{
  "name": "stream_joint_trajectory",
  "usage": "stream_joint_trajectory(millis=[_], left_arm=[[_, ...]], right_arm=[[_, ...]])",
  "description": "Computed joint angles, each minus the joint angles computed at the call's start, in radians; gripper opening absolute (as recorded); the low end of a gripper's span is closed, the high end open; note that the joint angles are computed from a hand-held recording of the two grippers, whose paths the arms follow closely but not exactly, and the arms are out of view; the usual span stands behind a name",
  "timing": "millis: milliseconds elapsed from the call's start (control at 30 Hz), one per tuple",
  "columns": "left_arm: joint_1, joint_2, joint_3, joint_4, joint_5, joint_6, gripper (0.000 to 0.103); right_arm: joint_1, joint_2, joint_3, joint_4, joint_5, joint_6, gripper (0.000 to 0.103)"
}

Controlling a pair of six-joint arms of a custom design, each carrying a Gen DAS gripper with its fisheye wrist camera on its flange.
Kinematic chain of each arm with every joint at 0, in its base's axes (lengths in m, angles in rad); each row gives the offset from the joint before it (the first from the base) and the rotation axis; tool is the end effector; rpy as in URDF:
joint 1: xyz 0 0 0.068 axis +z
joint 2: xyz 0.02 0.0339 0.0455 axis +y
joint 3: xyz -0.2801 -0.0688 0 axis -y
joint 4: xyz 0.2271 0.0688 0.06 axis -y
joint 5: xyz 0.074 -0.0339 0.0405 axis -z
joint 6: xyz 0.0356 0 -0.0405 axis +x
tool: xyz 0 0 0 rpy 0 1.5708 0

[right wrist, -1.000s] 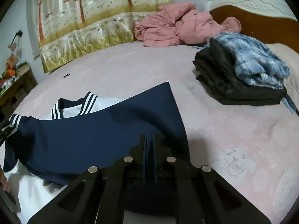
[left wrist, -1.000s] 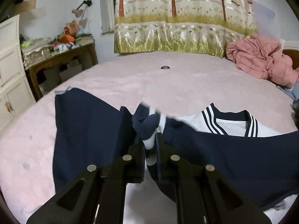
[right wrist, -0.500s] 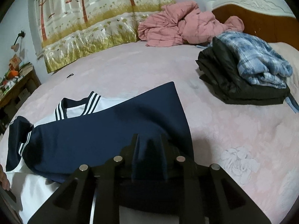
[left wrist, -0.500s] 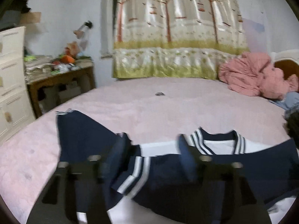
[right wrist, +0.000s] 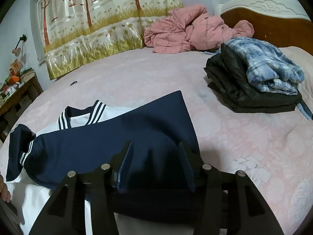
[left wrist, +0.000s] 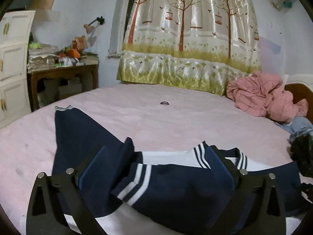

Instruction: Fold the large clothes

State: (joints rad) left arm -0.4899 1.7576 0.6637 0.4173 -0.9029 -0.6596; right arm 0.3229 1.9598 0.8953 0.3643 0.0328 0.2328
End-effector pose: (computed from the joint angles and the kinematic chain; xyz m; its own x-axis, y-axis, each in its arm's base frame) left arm 0.2818 -0.1186 0.1544 -0.2842 -0.2786 -0.9174 -0.5351 0.8400 -0.0893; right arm 0.3537 0.1171 0.1325 -0.6623 0.0215 -0.7490 -0.1445 0.9772 0.1559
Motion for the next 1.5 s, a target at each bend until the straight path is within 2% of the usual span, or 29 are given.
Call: stream_joint_trajectory(millis=[100,167,200,300,367,433,500,600,667,733,833,900,1000,1100,1267,1400,1500], left_arm=[[-0.025,-0.088,-0.051,-0.02,0.03,-0.037,0.101],[-0.068,-0.187,-0.17,0.105,0.022,0.004,0.103],[-0.094,-0.24,-0.22,0.142,-0.006,0.034,0.103],[-0.126,-0.399,-0.302,0.139,-0.047,0.151,0.103],[-0.078,-0.498,-0.345,0.101,0.018,0.242,0.103],[0.045,-0.522,-0.369,0.024,0.158,0.289,0.103],[0.191,-0.47,-0.395,0.009,0.268,0.315,0.103],[0.479,-0.399,-0.451,0.099,0.509,0.39,0.103],[0.641,-0.345,-0.417,0.062,0.614,0.392,0.103],[0.819,-0.3,-0.412,0.102,0.773,0.427,0.103],[0.971,-0.194,-0.364,0.102,0.824,0.494,0.103],[1.071,-0.106,-0.334,0.11,0.907,0.507,0.103],[1.118,-0.007,-0.336,0.189,0.861,0.469,0.102],[1.189,0.076,-0.299,0.175,1.015,0.469,0.102],[1.212,0.116,-0.231,0.112,1.181,0.521,0.102],[1.204,0.143,-0.206,0.117,1.294,0.572,0.102],[1.261,0.166,-0.165,0.09,1.426,0.58,0.102]], right_arm=[[0.005,-0.015,-0.035,0.063,0.006,0.005,0.072],[0.008,-0.024,-0.053,0.096,0.006,0.007,0.084],[0.012,-0.028,-0.06,0.106,0.01,0.005,0.084],[0.024,-0.044,-0.079,0.13,0.03,-0.002,0.084],[0.03,-0.057,-0.095,0.147,0.04,-0.004,0.084],[0.034,-0.065,-0.116,0.183,0.041,0.002,0.084],[0.035,-0.062,-0.116,0.183,0.035,0.01,0.084],[0.029,-0.04,-0.096,0.164,0.001,0.008,0.084],[0.024,-0.025,-0.073,0.127,-0.005,0.021,0.084],[0.013,-0.025,-0.076,0.128,-0.031,0.032,0.084],[0.012,-0.031,-0.088,0.146,-0.034,0.033,0.084],[0.013,-0.033,-0.087,0.138,-0.031,0.023,0.084],[0.026,-0.043,-0.095,0.141,-0.012,0.003,0.084],[0.031,-0.043,-0.094,0.137,-0.007,0.001,0.084],[0.026,-0.047,-0.093,0.128,-0.022,0.02,0.084],[0.03,-0.044,-0.089,0.124,-0.007,0.016,0.084],[0.023,-0.048,-0.087,0.121,-0.01,0.019,0.084]])
